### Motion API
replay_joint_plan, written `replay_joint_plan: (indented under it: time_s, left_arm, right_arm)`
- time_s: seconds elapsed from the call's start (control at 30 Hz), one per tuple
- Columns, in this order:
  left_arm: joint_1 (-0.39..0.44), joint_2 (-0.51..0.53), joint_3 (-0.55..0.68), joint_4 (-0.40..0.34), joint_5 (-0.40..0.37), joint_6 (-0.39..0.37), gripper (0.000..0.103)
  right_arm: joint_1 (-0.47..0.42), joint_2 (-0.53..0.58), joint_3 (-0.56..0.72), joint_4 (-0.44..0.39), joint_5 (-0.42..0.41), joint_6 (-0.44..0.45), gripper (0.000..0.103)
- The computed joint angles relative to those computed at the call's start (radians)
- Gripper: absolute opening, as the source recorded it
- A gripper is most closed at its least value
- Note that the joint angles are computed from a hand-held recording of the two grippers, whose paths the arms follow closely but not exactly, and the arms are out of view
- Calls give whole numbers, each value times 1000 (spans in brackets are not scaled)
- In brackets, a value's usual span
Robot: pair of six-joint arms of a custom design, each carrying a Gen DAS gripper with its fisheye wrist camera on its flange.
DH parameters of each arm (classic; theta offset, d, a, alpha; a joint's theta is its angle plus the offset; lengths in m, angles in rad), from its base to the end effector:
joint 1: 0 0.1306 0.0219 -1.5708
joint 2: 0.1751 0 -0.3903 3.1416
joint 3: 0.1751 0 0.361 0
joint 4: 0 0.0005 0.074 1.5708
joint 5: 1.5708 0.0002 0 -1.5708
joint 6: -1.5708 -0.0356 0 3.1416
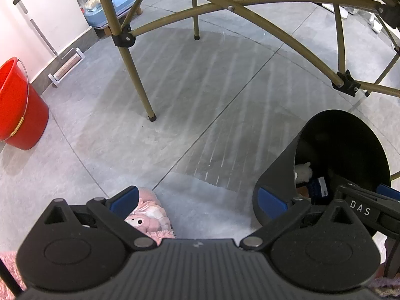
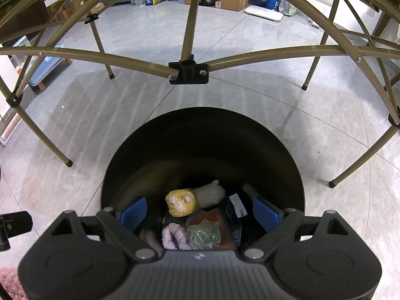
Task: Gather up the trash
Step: 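Raise both tools back toward the table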
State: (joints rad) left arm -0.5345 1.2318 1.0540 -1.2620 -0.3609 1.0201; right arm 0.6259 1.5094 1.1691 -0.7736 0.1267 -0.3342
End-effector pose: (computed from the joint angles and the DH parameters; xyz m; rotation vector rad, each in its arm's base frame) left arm 0.2878 -0.1564 0.3454 -0.7024 2.6971 0.2342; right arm 0.3713 0.2622 0.2997 -0.3498 2.6532 0.1367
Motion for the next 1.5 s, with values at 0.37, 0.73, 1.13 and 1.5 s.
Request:
replay_joint_plan:
  time_s: [0.37, 0.73, 1.13, 1.5]
  left_arm:
    - [-32, -24, 19, 19, -85, 3, 103]
    - [-97, -49, 73, 39, -283, 14, 103]
    - [-150, -25, 185, 157, -481, -107, 103]
    - [-110, 70, 308, 369, -504, -362, 103]
  right_arm:
    - [-6, -53, 0, 27, 25, 15, 92]
    - [-26, -178, -19, 134, 100, 74, 103]
    - [-131, -313, -47, 331, 69, 137, 103]
    - [-257, -281, -1, 493, 61, 233, 103]
